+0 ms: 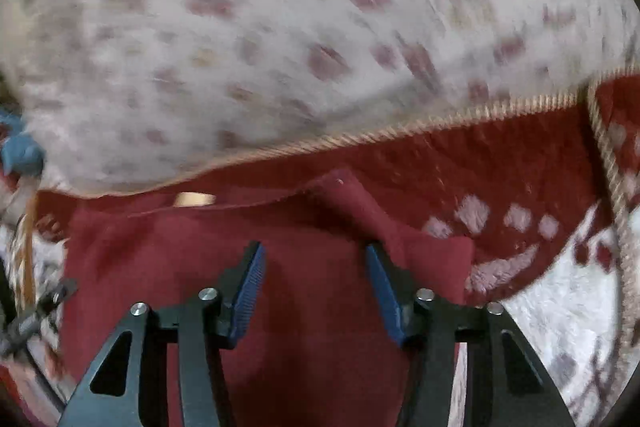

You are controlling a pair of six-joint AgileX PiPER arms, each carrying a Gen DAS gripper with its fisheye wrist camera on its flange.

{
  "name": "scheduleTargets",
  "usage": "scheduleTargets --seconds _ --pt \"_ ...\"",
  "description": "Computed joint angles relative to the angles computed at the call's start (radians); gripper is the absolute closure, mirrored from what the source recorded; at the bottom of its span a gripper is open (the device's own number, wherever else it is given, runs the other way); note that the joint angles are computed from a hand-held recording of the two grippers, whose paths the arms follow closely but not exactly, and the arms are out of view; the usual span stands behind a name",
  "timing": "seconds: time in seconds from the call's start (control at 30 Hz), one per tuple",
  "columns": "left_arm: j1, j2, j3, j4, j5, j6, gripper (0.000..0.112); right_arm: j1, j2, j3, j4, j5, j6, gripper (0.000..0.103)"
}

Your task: Fold small clothes

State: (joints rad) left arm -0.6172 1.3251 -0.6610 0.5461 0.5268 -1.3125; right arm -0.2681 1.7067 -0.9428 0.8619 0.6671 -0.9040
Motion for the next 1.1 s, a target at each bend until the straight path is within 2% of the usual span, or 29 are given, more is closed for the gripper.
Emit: scheduleTargets --seconds 0.1,0.17,0.27,0.4,0.47,0.5,0.57,0.63,0.7,0.77,0.87,0.93,0.97,1.1 --pt "-0.002 -0.006 0.008 0.012 0.000 -0.030 0.047 -0.010 -0.032 -0.003 -0.008 0.022 0.028 0.049" --pt "-0.026 -0.016 0.004 0.047 0.034 -0.067 0.047 -0.012 -0.128 0.029 -0.064 0.047 0.042 0.049" --pt "-0.071 -0.046 0.005 0.105 0.087 -0.145 0.047 -0.054 -0.305 0.102 -0.150 0.147 0.043 0.043" --pt "-0.137 -0.071 0.002 0.147 0.160 -0.240 0.047 -0.144 -0.486 0.233 -0.203 0.258 -0.078 0.042" --pt "-0.175 -0.078 0.002 0.163 0.201 -0.279 0.047 -0.122 -0.507 0.317 -0.280 0.201 -0.079 0.042" --pt "-0.191 -0.081 0.001 0.167 0.219 -0.291 0.047 -0.090 -0.496 0.357 -0.314 0.143 -0.067 0.042" --pt "-0.231 -0.099 -0.002 0.160 0.266 -0.305 0.047 -0.050 -0.524 0.393 -0.319 0.082 -0.045 0.042" --pt "-0.285 -0.136 0.004 0.140 0.327 -0.328 0.047 -0.016 -0.564 0.359 -0.357 0.136 0.036 0.042" --pt "-0.329 -0.174 0.019 0.115 0.367 -0.361 0.043 -0.012 -0.594 0.341 -0.295 0.186 0.027 0.041" --pt "-0.385 -0.218 0.040 0.082 0.410 -0.409 0.041 0.075 -0.606 0.315 -0.269 0.190 0.086 0.039" --pt "-0.448 -0.258 0.076 0.048 0.438 -0.461 0.041 0.285 -0.551 0.274 -0.264 0.106 0.214 0.039" --pt "-0.479 -0.279 0.114 0.056 0.438 -0.517 0.041 0.435 -0.482 0.246 -0.270 0.015 0.286 0.039" --pt "-0.474 -0.287 0.133 0.049 0.425 -0.525 0.041 0.520 -0.425 0.224 -0.285 -0.050 0.331 0.039" --pt "-0.384 -0.296 0.182 0.041 0.319 -0.476 0.034 0.767 -0.221 0.078 -0.441 -0.202 0.584 0.039"
